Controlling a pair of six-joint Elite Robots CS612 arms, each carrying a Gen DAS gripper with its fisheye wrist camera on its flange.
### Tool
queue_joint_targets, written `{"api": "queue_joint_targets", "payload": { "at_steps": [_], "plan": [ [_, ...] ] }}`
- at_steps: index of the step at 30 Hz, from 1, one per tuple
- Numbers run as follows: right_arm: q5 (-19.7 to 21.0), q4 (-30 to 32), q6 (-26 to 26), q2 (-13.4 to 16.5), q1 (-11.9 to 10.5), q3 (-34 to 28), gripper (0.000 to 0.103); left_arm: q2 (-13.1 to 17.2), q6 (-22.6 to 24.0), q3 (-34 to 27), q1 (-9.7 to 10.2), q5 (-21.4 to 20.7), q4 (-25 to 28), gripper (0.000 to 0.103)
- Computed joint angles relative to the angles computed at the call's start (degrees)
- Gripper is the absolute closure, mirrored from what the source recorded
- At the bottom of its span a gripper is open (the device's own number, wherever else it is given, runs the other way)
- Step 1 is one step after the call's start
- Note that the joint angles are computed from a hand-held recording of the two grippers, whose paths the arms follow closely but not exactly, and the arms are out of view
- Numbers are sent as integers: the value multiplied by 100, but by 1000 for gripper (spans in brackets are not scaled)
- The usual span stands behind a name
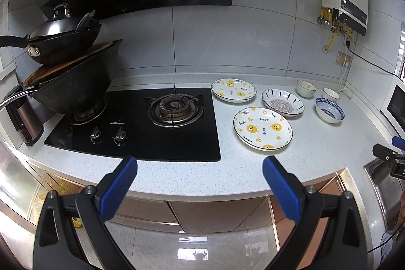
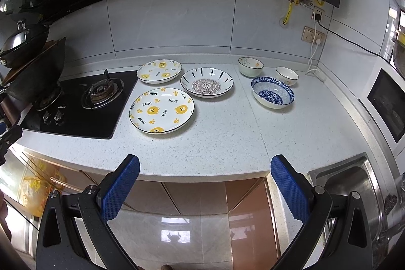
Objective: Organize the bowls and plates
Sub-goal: 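Move both grippers toward the rim of the large yellow-bear plate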
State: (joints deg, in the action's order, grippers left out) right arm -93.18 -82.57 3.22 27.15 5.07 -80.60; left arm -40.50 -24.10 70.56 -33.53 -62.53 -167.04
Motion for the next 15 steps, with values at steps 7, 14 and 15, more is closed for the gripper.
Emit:
{"api": "queue_joint_targets", "payload": {
  "at_steps": [7, 14, 15],
  "plan": [
    [133, -29, -39, -35, 12, 215, 1, 128, -58, -186, 103, -511, 149, 3],
    [516, -235, -132, -219, -65, 864, 1, 526, -243, -900, 215, -1014, 742, 3],
    [637, -283, -183, -271, -92, 1034, 1, 631, -293, -1089, 236, -1071, 883, 3]
  ]
}}
